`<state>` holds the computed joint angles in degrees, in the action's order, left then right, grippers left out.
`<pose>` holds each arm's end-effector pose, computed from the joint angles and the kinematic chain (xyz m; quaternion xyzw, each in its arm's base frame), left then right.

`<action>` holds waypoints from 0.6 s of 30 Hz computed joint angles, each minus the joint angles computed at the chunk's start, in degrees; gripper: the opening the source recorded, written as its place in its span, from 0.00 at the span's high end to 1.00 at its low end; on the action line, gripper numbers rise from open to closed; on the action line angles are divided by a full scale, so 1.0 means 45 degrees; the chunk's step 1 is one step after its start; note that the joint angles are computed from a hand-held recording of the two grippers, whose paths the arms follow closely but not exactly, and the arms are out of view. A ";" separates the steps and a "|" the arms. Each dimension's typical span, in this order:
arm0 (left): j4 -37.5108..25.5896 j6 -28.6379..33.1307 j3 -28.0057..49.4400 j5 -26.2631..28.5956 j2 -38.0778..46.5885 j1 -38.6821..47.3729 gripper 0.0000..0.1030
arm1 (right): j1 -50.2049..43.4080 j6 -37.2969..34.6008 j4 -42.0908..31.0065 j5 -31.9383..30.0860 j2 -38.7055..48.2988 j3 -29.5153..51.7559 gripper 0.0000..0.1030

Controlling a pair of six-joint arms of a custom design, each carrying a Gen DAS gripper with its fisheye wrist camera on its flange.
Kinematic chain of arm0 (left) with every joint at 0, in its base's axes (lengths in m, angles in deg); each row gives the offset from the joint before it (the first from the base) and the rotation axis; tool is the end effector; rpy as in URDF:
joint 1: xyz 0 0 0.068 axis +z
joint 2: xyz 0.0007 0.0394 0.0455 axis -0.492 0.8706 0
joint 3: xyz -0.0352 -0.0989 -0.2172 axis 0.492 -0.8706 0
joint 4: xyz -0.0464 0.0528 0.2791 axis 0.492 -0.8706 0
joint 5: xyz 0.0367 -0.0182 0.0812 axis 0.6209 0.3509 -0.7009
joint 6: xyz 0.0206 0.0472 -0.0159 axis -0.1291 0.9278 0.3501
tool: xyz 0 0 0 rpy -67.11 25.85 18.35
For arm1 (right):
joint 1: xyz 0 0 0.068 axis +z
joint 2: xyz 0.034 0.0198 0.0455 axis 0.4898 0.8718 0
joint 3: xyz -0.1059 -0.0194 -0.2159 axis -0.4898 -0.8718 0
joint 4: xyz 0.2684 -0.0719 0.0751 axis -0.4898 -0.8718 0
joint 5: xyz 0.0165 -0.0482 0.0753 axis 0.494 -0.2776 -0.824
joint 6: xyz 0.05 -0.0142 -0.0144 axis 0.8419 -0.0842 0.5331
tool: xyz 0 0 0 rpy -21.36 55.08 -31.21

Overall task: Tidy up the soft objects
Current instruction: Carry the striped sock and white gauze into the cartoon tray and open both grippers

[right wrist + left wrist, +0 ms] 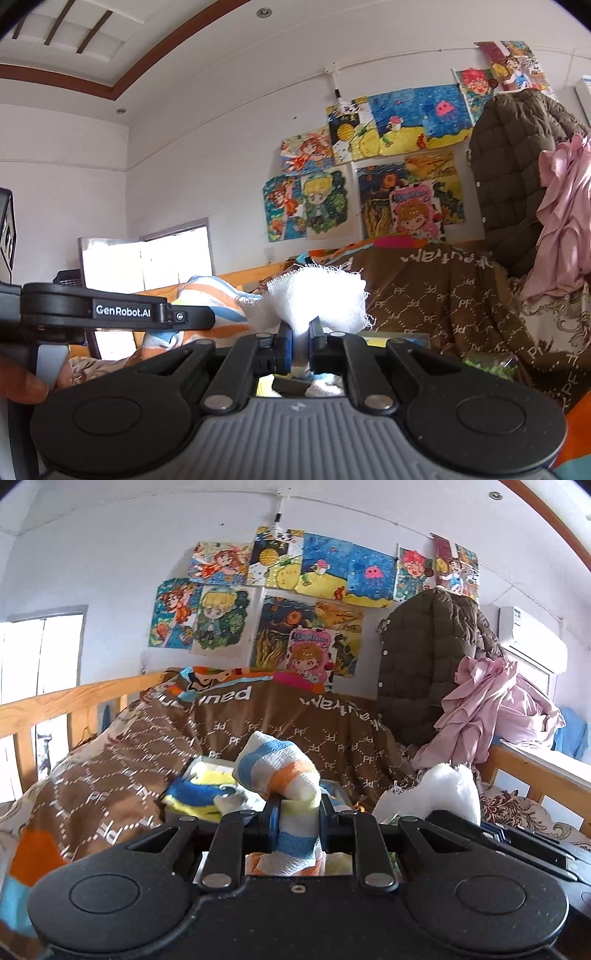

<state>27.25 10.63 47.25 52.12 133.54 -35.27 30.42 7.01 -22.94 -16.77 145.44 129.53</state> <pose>0.2999 -0.0252 0.3275 -0.0750 0.7812 -0.0276 0.6192 0.3470 0.0278 0.3290 -0.1842 0.7046 0.2689 0.6304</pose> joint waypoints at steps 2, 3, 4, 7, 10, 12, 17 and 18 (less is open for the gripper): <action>0.0269 0.0065 0.0446 0.0132 0.0593 0.0014 0.79 | 0.0181 -0.0073 0.0432 0.0297 0.0715 0.0592 0.91; 0.0399 0.0069 0.0596 0.0185 0.0812 0.0025 0.79 | 0.0258 -0.0080 0.0647 0.0405 0.1070 0.0885 0.91; 0.0551 0.0062 0.0824 0.0236 0.1118 0.0044 0.79 | 0.0367 -0.0059 0.0821 0.0569 0.1547 0.1345 0.91; 0.0926 0.0031 0.1703 0.0400 0.2169 0.0189 0.79 | 0.0604 0.0574 0.0919 0.0890 0.3259 0.3184 0.91; 0.1341 0.0146 0.2706 0.0553 0.3335 0.0452 0.79 | 0.0792 0.0698 0.1027 0.1079 0.5113 0.5160 0.91; 0.1527 0.0265 0.3663 0.0648 0.4347 0.0685 0.79 | 0.0900 0.0744 0.0924 0.1322 0.6626 0.6871 0.91; 0.1819 0.0119 0.7174 0.0774 0.7795 0.1296 0.79 | 0.0962 0.1442 -0.0203 0.1780 1.0660 1.1842 0.91; 0.1783 0.0111 0.7932 0.0791 0.8474 0.1393 0.79 | 0.0957 0.1550 -0.0684 0.1842 1.1573 1.3047 0.91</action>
